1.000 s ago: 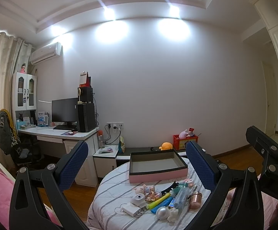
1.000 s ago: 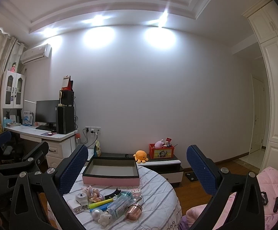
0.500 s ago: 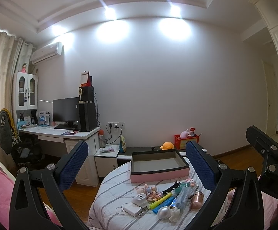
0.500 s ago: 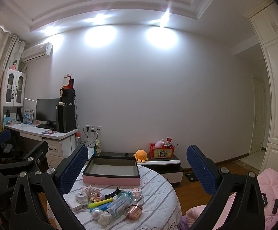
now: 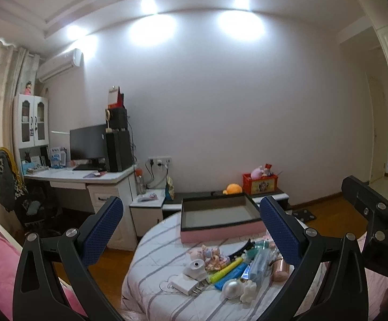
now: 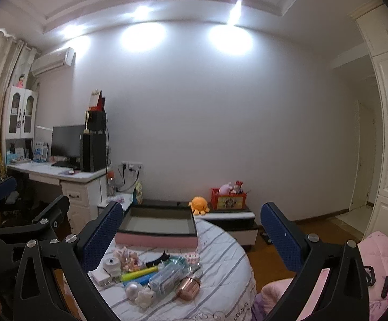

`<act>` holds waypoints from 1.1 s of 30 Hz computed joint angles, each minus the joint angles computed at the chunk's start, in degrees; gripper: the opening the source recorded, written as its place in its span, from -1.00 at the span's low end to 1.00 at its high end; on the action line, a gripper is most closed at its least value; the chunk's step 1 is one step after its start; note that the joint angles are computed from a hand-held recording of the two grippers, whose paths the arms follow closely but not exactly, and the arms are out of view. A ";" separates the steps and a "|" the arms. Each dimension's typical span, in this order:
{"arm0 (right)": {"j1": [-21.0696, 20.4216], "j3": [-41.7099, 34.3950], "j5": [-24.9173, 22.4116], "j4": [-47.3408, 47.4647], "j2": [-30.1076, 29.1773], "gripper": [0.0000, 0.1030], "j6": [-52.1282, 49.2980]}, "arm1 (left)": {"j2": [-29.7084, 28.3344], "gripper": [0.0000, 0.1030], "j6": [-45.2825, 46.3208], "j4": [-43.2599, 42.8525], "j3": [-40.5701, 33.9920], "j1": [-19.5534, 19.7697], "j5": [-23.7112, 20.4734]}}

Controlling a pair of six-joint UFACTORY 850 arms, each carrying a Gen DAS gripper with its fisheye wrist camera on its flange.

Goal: Organize rigid objects
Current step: 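Grasp the silver ball toy with left tool while right tool grasps the copper cup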

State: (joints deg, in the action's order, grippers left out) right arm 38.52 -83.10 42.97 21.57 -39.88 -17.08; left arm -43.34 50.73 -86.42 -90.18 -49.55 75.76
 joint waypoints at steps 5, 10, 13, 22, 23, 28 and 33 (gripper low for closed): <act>-0.74 -3.96 -4.86 -0.11 -2.90 1.00 -0.15 | -1.85 1.00 1.56 -1.40 -2.02 1.53 -2.71; -1.42 -7.16 -7.40 -0.45 -5.50 1.00 0.56 | -2.80 1.00 -0.14 -1.25 -2.34 3.45 -5.63; -2.17 -9.79 -9.67 -0.34 -7.44 1.00 1.27 | -3.35 1.00 -2.07 -0.59 -2.09 4.71 -7.01; -4.89 -23.40 -24.09 5.75 -19.07 1.00 -6.85 | -7.20 1.00 -2.92 -2.74 -2.12 8.17 -14.75; -5.28 -25.65 -27.06 5.07 -20.84 1.00 -6.96 | -7.79 1.00 -3.95 -2.14 -2.04 8.44 -17.19; -6.50 -33.31 -35.83 9.64 -26.96 1.00 -13.71 | -12.03 1.00 -2.60 -0.96 -5.27 8.60 -25.20; -7.78 -35.50 -38.57 6.24 -28.76 1.00 -10.71 | -18.33 1.00 7.62 -6.90 -14.47 8.95 -29.66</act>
